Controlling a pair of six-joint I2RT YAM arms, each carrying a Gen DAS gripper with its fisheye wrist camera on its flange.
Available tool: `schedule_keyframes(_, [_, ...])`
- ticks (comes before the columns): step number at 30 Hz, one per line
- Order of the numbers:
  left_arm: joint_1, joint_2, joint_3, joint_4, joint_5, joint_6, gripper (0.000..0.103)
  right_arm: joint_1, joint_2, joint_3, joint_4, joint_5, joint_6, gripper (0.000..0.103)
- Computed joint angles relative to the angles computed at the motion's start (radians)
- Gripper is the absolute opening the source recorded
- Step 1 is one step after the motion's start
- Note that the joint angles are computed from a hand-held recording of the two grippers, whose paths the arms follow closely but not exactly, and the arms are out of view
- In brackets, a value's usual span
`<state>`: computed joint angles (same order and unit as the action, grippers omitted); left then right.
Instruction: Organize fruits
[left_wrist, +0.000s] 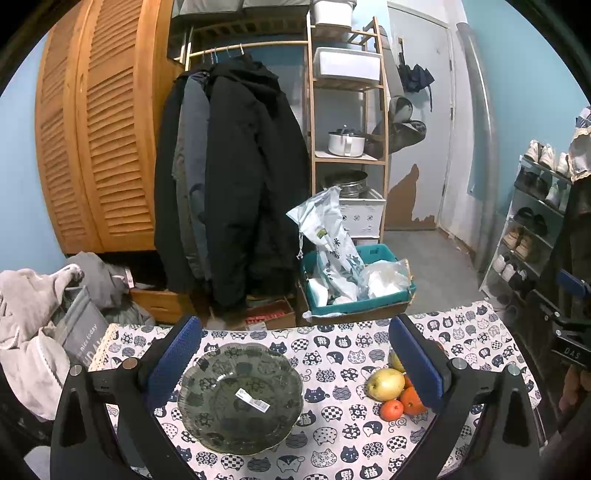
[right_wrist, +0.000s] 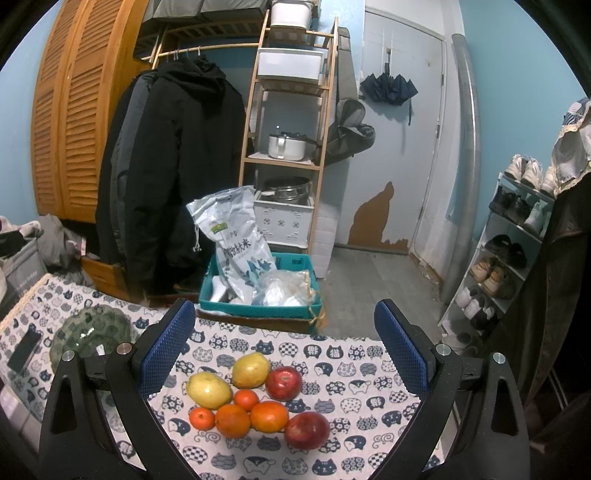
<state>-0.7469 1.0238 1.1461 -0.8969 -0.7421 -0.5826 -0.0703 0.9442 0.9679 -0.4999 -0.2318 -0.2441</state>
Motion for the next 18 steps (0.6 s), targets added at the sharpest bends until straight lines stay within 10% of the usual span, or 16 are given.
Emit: schedule_keyframes(18, [-0.018,0.005,0.007,-0.018,-0.01,-0.021,0.102,-0.001,-0.003,0.004,-0.005,-0.001,0.0,0.096])
